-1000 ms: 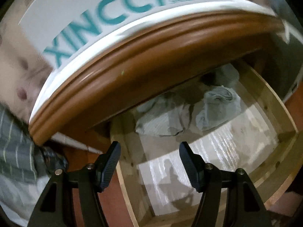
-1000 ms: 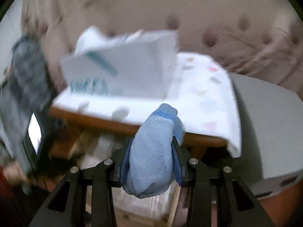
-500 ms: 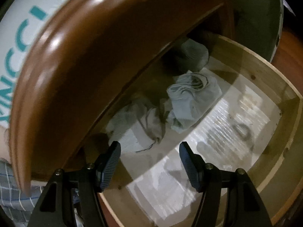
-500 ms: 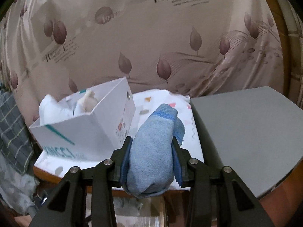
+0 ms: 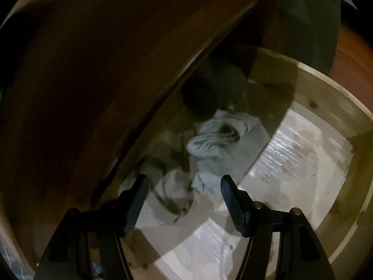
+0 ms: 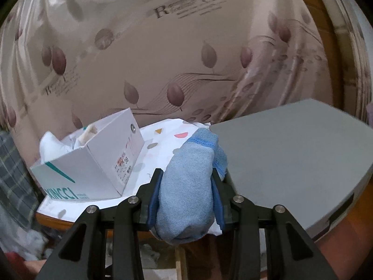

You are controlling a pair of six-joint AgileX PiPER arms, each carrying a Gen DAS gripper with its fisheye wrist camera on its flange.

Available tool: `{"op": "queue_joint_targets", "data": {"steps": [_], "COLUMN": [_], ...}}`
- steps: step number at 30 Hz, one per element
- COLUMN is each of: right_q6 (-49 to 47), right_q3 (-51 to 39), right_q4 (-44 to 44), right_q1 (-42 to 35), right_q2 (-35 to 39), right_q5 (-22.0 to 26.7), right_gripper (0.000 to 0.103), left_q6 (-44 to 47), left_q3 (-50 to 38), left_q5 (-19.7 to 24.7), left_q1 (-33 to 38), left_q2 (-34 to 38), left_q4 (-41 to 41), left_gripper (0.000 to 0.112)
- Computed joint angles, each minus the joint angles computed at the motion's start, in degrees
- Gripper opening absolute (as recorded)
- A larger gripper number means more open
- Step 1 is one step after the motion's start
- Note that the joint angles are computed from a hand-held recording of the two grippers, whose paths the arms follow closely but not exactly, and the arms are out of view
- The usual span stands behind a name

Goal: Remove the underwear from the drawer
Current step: 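Grasp the pale grey-blue cloth with the left tool while the right tool holds the sock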

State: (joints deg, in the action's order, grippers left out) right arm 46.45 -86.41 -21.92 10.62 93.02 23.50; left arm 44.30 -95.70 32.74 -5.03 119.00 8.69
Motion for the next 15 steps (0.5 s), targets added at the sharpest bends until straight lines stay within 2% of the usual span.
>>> {"op": "queue_joint_targets", "data": {"steps": [3,7,10,12,15], "right_q6": [2.1,8.9,11.1,10.9,8.3], "right_q3": [3.0,2.5,1.7,2.2,2.1], "right_q4": [1.2,-6.0,-9.5,-8.8,-5.8], "right_q1": [-1.5,-1.3,-0.7,-1.0,-1.6], "right_q2": [-1.7,-1.3,-0.6,-0.8,-0.6], "right_q5": [0.1,4.3,6.6,6.0,5.6], "right_gripper": [0.036,0.036,0.036,0.036,0.036], "left_q6": [2.2,5.2,5.3,4.0,6.5], "left_q3": [1.0,2.1,3.0,2.9,1.3], "left_q5": [-1.5,-3.3,-3.8,-4.4,-2.9], "left_q1": [-0.3,-0.8,-1.6,-1.8,-1.5], "left_q2": [-0.2,-0.1,0.4,1.0,1.8], "left_q4": [-2.0,-3.6,-1.3,-0.3,-4.0], "left_gripper": [0.066,0.066,0.066,0.066,0.066]}}
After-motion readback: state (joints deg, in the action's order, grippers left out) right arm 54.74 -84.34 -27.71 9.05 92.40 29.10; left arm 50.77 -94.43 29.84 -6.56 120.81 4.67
